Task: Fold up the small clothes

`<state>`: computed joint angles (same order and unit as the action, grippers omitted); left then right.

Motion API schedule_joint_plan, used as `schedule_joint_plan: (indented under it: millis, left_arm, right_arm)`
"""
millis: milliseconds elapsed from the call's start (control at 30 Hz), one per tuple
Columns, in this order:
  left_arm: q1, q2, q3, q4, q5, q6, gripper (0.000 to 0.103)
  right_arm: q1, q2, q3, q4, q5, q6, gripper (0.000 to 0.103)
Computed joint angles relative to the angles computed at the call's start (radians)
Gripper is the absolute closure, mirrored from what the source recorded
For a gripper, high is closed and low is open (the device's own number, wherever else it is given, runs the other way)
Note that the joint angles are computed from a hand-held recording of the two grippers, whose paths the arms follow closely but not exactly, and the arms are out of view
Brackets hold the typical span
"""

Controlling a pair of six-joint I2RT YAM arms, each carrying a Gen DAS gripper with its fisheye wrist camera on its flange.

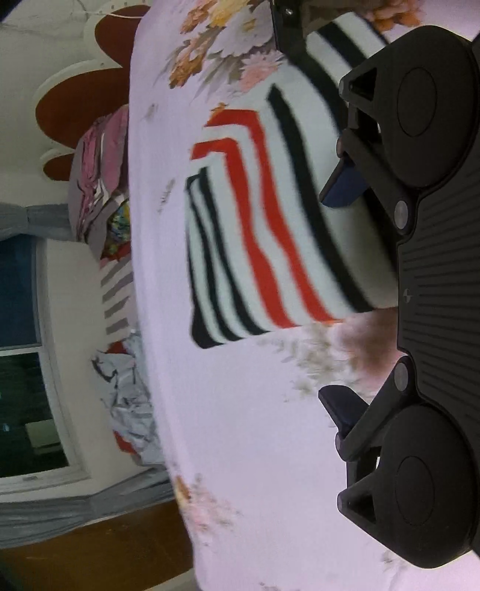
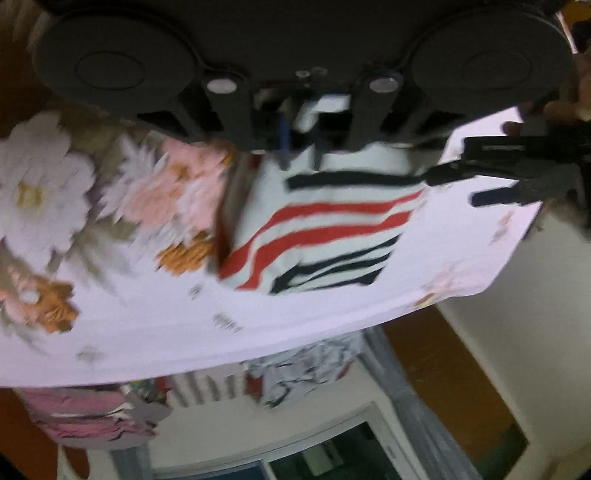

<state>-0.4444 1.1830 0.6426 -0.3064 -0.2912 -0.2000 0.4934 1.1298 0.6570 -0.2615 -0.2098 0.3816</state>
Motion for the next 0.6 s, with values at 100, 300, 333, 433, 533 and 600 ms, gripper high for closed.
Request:
schedule_joint_plan:
  millis: [100,300,333,433,533,600]
  left_arm:
    - [0.030,0.046,-0.009,-0.008,0.070,-0.011,0.015]
    - [0.069,0.028,0.001,0.017,0.136,-0.032,0.005]
    - [0.099,0.042,0.004,0.025,0.172,-0.043,0.000]
    - [0.205,0.119,0.009,0.074,0.335,-0.084,0.000]
    - [0.297,0.194,0.007,0.128,0.506,-0.137,0.001]
    - [0.322,0.229,0.002,0.154,0.567,-0.150,0.001]
  right_arm:
    - [0.032,0.087,0.017,-0.018,0.057,-0.017,0.103]
    - [-0.017,0.032,-0.006,0.038,0.007,0.052,0.074]
    - [-0.051,0.045,-0.009,0.061,-0.018,0.077,0.041]
    - [-0.152,0.146,-0.001,0.115,-0.140,0.098,0.034]
    - [-0.269,0.293,0.002,0.225,-0.358,0.170,0.045]
    - [-0.305,0.354,0.007,0.256,-0.410,0.182,0.045]
